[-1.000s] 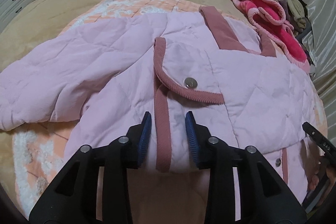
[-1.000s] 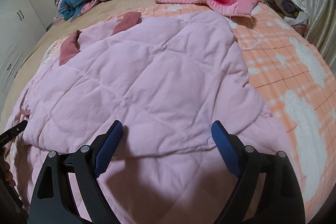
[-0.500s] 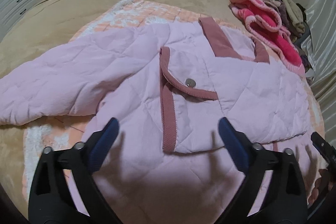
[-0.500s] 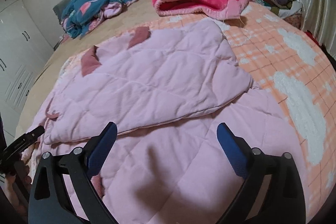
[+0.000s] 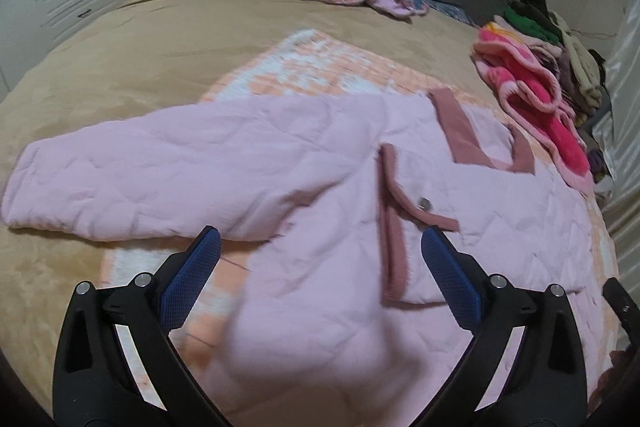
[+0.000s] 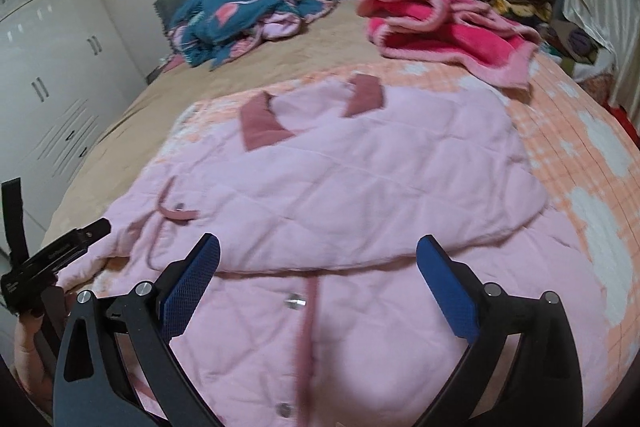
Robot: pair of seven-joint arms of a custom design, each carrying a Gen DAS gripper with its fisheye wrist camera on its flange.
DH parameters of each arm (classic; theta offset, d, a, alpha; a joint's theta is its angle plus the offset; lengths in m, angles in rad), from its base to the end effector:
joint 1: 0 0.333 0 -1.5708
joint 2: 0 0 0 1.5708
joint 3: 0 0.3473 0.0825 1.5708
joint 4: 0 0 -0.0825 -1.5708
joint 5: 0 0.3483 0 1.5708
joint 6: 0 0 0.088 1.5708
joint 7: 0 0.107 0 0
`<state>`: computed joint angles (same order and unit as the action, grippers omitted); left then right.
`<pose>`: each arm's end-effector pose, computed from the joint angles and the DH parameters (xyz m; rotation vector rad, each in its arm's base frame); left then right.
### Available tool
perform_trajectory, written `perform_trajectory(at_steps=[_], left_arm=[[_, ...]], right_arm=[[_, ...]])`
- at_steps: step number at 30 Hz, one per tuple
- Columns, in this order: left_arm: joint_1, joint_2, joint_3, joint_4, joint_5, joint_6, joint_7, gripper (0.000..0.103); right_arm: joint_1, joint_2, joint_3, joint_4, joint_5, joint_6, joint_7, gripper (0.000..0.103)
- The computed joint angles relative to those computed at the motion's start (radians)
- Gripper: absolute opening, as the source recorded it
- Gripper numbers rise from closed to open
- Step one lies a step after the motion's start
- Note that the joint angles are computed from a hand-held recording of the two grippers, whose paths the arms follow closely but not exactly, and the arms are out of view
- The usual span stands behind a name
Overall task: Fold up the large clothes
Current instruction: 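Move the left tool toward the other sleeve cuff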
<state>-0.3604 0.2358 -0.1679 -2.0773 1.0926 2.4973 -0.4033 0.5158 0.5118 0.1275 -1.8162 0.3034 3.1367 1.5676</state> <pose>0.4985 -0.2917 0.3873 -2.2573 1.1754 -0.6154 0.5742 0.3784 0.4036 -1.8842 1.3884 -0.2475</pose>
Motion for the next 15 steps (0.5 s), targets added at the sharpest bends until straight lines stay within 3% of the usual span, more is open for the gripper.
perform_trajectory(at_steps=[15], left_arm=[[0.076, -0.154, -0.019, -0.164, 0.051, -0.013, -0.169, 0.094]], right_arm=[[0.085, 0.041, 0.013, 0.144, -0.046, -0.042, -0.022, 0.099]])
